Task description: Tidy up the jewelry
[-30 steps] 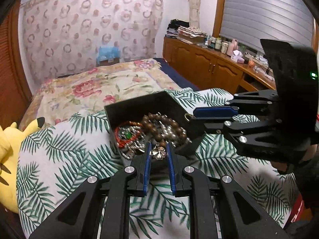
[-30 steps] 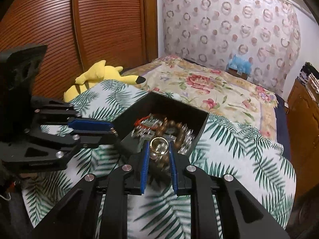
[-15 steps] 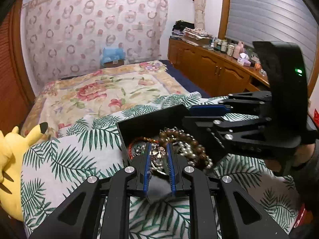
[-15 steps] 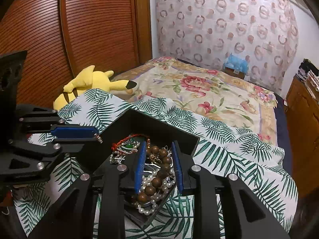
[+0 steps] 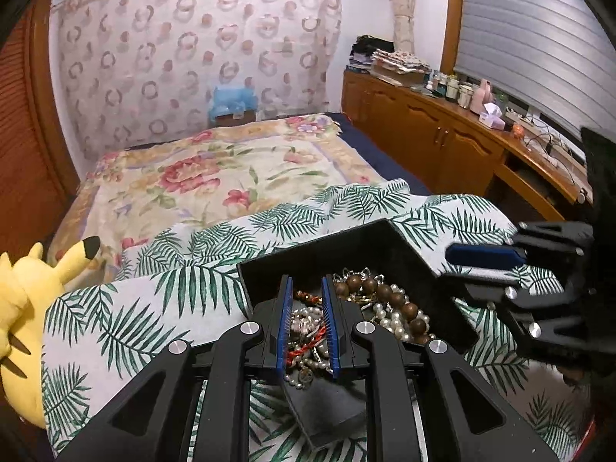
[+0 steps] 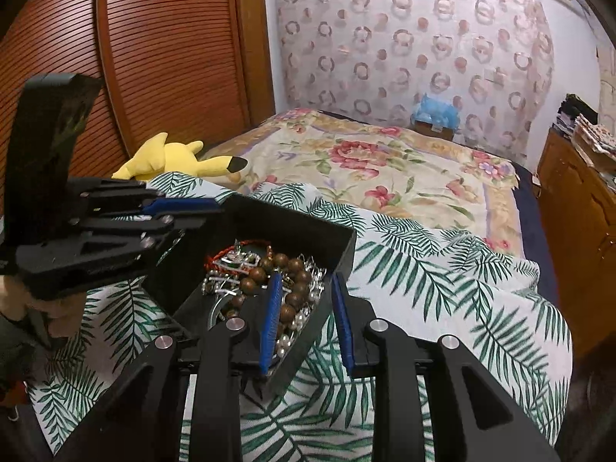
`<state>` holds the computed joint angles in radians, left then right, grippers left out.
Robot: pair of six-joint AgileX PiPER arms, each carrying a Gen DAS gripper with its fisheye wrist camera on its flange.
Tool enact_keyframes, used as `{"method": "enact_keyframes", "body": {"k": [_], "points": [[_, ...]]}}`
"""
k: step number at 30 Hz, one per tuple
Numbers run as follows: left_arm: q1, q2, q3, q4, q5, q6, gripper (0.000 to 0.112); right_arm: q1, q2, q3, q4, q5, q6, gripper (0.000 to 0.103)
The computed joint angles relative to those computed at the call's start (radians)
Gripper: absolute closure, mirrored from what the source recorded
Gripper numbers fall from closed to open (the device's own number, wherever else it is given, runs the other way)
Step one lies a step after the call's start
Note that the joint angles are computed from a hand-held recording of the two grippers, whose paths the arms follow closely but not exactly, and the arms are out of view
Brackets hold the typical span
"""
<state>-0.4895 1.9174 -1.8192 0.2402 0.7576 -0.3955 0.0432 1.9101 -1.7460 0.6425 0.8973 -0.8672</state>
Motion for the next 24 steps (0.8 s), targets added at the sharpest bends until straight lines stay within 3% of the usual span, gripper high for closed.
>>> {"method": "enact_keyframes", "body": {"k": [2,4,5,8,11,14,18,24], "points": [[-0.004,0.0,-0.003,0.008,0.005,-0.014,0.097,-0.007,-0.022,0.034,0.007,-0.014,-0.013,0.074],[-0.013,-0.011,0.01,0.03,0.007,-0.039,0.086,-0.015,-0.052,0.079,0.018,-0.033,-0.024,0.074],[-0.021,-0.024,0.027,0.051,0.002,-0.062,0.074,-0.017,-0.063,0.096,0.021,-0.041,-0.027,0.074],[-0.041,-0.063,0.076,0.087,-0.01,-0.105,0.066,-0.029,-0.111,0.162,0.045,-0.068,-0.045,0.074],[-0.076,-0.114,0.144,0.191,-0.015,-0.218,0.041,-0.037,-0.148,0.209,0.063,-0.083,-0.054,0.074],[-0.101,-0.161,0.202,0.257,-0.014,-0.303,0.028,-0.046,-0.193,0.273,0.091,-0.099,-0.074,0.073],[-0.128,-0.221,0.28,0.316,-0.004,-0.389,0.019,-0.05,-0.265,0.367,0.121,-0.135,-0.099,0.056],[-0.168,-0.299,0.379,0.37,0.003,-0.49,0.017,-0.049,-0.362,0.486,0.134,-0.196,-0.091,0.025]]}}
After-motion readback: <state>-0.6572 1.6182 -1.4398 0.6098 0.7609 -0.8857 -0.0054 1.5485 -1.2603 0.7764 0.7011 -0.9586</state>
